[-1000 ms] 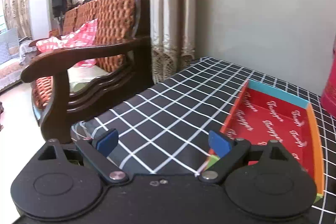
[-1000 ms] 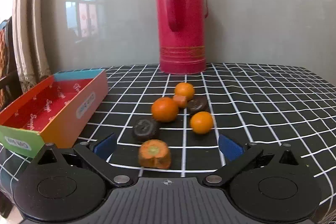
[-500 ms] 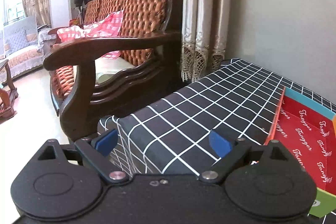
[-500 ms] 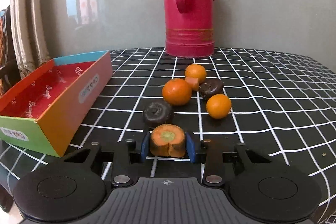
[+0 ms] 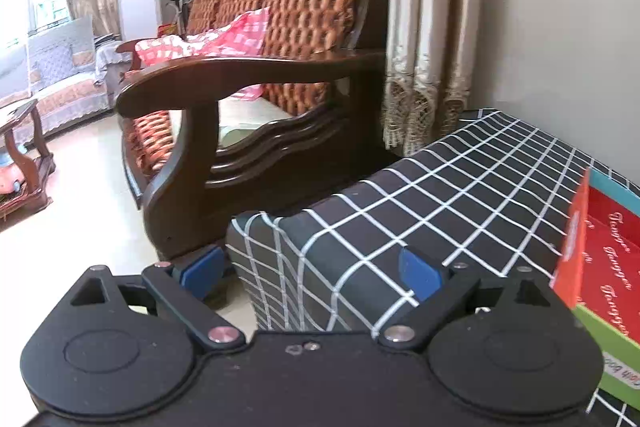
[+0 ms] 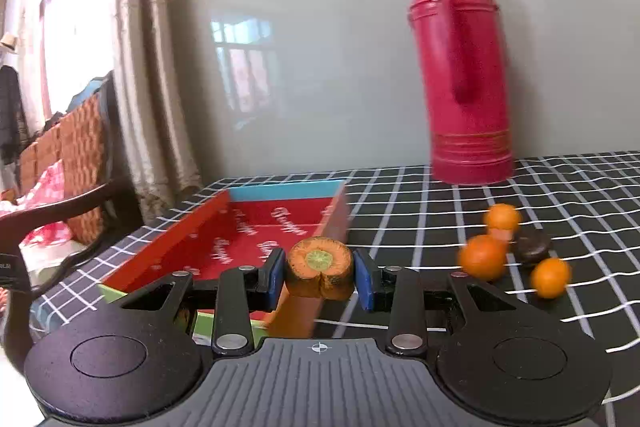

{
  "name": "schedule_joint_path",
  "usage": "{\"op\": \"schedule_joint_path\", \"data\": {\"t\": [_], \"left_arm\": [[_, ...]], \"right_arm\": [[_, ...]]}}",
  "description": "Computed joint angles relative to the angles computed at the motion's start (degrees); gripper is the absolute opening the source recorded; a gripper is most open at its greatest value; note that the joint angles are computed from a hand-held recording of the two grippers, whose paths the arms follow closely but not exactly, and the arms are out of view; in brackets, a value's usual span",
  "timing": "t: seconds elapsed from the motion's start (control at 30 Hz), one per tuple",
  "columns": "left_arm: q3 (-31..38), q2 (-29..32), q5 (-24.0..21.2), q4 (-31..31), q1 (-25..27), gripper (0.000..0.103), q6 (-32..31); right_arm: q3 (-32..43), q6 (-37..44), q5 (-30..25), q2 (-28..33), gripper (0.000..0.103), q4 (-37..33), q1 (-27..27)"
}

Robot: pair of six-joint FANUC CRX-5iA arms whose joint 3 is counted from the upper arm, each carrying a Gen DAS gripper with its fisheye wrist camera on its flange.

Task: Organize fruits
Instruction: 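Lower the carrot chunk into the red box and open the right gripper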

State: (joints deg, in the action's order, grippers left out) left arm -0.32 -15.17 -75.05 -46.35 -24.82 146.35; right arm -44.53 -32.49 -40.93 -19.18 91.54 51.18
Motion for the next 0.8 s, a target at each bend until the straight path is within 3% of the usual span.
{"op": "schedule_joint_path", "data": {"t": [0.3, 0.6, 0.67, 0.7, 0.73, 0.8], "left_arm": [[-1.83, -2.42, -0.77, 0.26, 3.7, 0.088, -0.75], [-2.17, -2.79, -0.92, 0.29, 4.65, 0.088, -1.38], [-2.05, -2.57, -0.9, 0.39, 4.59, 0.088, -1.38], [-1.97, -2.47, -0.94, 0.35, 4.43, 0.088, -1.42], [-1.94, -2.41, -0.94, 0.32, 4.4, 0.088, -1.51], [-1.82, -2.25, -1.1, 0.13, 4.02, 0.089, -1.5]], "right_arm": [[2.87, 0.34, 3.9, 4.35, 0.037, 3.74, -1.3], [5.02, 2.34, 7.9, 7.07, 0.037, 2.7, -2.02], [5.37, 3.76, 7.71, 7.42, 0.047, 1.83, -1.6], [5.47, 4.28, 8.27, 7.41, 0.071, 1.72, -1.69], [4.93, 2.17, 10.17, 6.87, 0.088, 4.61, -2.94], [4.26, -0.72, 7.96, 6.38, 0.099, 8.03, -2.48]]}}
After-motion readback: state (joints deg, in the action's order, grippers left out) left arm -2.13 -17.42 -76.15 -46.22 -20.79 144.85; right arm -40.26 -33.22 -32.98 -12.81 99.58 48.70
